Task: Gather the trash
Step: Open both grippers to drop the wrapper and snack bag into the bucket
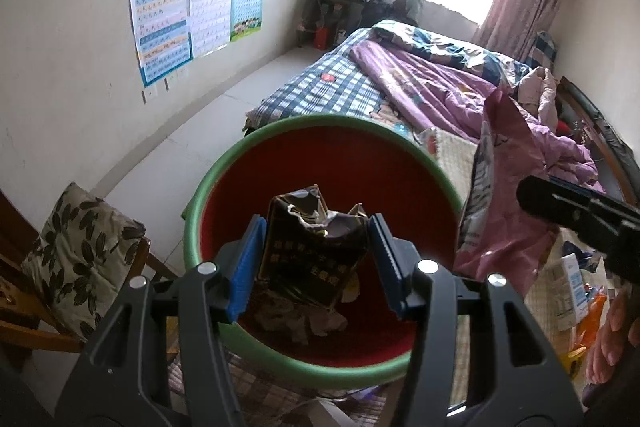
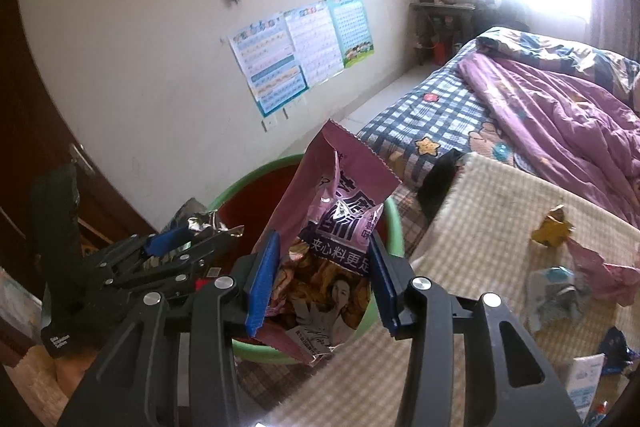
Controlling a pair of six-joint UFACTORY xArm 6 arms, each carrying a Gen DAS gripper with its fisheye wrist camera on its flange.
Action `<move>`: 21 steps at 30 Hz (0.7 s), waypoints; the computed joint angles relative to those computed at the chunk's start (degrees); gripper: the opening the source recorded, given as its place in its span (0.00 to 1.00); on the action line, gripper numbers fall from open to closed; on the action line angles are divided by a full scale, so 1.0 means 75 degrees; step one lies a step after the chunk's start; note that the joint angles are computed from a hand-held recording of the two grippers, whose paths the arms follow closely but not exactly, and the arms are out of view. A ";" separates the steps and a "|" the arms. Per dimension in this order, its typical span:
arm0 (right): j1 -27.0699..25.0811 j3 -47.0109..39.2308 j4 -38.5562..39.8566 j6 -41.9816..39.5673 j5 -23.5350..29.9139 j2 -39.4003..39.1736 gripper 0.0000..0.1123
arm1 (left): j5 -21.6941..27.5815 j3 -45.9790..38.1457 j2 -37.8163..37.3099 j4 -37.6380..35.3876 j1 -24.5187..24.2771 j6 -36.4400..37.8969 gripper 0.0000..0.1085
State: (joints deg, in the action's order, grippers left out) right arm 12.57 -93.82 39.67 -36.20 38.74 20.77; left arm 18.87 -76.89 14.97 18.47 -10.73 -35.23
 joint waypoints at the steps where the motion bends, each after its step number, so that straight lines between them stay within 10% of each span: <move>1: 0.0055 -0.0077 -0.0110 0.0065 0.0007 0.0090 0.39 | 0.0019 0.0001 0.0036 -0.0137 0.0034 0.0112 0.47; 21: 0.0400 -0.0462 -0.0879 0.0697 -0.0119 0.0614 0.45 | 0.0017 -0.0053 0.0260 -0.0982 0.0294 0.0963 0.54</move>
